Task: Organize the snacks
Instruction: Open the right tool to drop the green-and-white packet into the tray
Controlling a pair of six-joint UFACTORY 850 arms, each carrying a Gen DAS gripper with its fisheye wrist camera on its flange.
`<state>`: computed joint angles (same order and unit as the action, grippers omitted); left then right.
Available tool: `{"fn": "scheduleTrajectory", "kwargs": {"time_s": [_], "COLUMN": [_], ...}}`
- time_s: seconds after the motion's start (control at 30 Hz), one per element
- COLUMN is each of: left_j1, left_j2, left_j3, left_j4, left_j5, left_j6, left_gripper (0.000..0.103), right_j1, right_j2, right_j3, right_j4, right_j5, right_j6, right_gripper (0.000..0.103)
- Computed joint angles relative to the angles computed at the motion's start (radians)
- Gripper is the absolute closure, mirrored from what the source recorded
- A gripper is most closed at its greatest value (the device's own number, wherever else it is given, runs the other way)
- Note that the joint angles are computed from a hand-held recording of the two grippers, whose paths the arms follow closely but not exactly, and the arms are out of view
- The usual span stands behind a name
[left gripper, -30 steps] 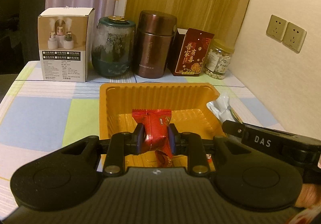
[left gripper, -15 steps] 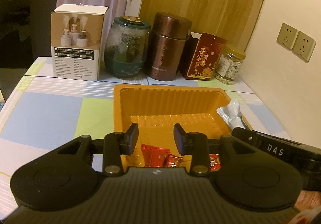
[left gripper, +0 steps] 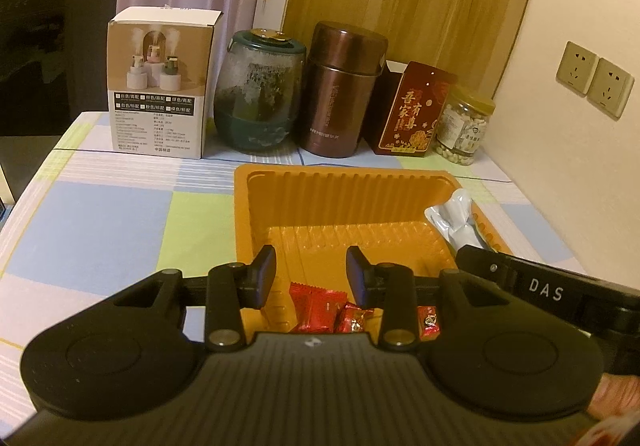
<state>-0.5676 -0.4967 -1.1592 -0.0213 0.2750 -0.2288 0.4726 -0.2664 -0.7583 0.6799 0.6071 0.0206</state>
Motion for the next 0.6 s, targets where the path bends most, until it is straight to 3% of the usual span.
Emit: {"fn": "scheduleTrajectory", "kwargs": {"time_s": [0.27,0.3,0.33,0.4,0.6], "left_j1": [0.005,0.005,0.005,0.006,0.005], "left_j2": [-0.005,-0.007,-0.007,-0.005,-0.001], "left_j3": [0.001,0.001,0.002,0.005,0.01], "left_j4": [0.009,0.002,0.001,-0.002,-0.008], "left_j5": [0.001,-0.002,-0.003,-0.003,0.0], "left_j6": [-0.009,-0.001,-0.001,0.002,0.015], "left_gripper": [0.068,0.068,0.068,0.068,0.068], "right_j1": [-0.001,-0.001,-0.002,-0.003,-0.016], "right_j2": [-0.011,-0.01,-0.008,-0.001,0.02], "right_j3": [-0.003,-0.001,0.002,0.02,0.037], "right_j4": [-0.042,-0.037,-0.04,-0.05,-0.032], "right_j5": [0.028,0.035,0.045,0.083,0.094], "right_j6": [0.052,0.053,0.069,0.12,0.131], "right_gripper": [0.08,0.071,0.048,0.03,0.03]}}
